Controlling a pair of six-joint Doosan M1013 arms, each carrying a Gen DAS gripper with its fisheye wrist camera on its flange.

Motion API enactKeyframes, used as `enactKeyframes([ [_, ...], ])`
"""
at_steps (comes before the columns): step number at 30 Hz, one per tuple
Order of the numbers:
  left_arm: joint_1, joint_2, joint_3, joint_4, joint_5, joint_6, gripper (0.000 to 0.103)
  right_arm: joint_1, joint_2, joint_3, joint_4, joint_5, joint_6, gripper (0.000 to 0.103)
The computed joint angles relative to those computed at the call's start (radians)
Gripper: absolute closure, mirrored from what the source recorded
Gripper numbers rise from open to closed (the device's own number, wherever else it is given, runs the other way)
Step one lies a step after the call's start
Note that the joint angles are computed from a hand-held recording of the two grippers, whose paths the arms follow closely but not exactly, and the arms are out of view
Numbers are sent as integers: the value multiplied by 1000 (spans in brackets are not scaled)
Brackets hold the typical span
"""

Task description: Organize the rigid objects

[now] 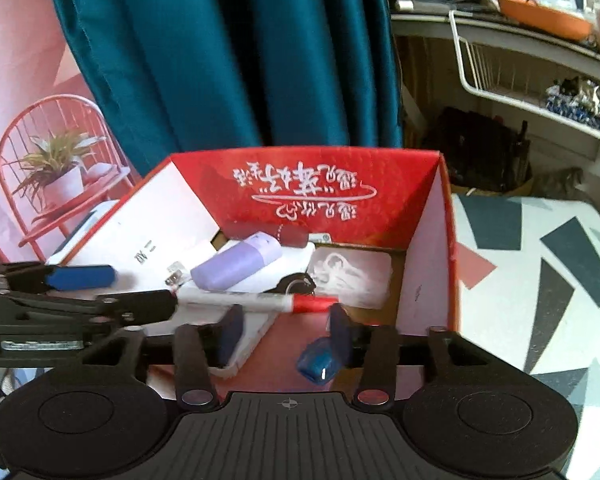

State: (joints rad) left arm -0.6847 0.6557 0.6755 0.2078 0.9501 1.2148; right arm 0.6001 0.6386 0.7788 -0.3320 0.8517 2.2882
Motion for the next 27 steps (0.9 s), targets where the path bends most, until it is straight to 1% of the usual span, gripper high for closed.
enactKeyframes([
  [1,4,-20,27,-18,-34,0,15,2,-12,13,-12,-12,12,44],
  [2,7,-41,54,-33,-68,-10,9,5,-22,23,-22,-21,21,38],
  [3,8,-61,77,-30,-93,-30,7,7,-30,29,-31,-25,29,30],
  [4,6,-78,94,-8,-109,-60,4,10,-40,37,-48,-30,43,26],
  [6,0,-115,130,36,-140,-116,3,20,-60,51,-91,-43,72,12],
  [7,-3,-130,139,52,-141,-123,3,28,-69,52,-124,-42,94,8],
  [8,-10,-147,151,83,-142,-129,1,37,-76,52,-158,-40,119,1],
  [10,-32,-186,187,186,-154,-166,0,57,-99,63,-226,-54,165,0],
  [11,-42,-211,221,255,-188,-196,0,68,-108,61,-255,-52,180,0],
  [13,-61,-249,255,342,-195,-263,0,87,-120,47,-296,-38,195,0],
  [15,-83,-269,251,426,-137,-325,0,110,-131,33,-344,-26,218,0],
  [17,-102,-287,250,495,-99,-368,0,132,-149,33,-394,-42,243,0],
  [20,-129,-333,287,610,-102,-446,0,164,-186,55,-476,-89,290,0],
  [22,-157,-356,304,715,-75,-530,0,186,-207,65,-529,-112,306,0],
  [24,-183,-378,320,791,-55,-577,0,209,-222,72,-586,-125,312,0],
  [25,-195,-384,321,821,-37,-590,0,220,-228,75,-621,-121,322,0],
  [27,-226,-389,314,882,29,-613,0,242,-242,88,-687,-121,361,0],
])
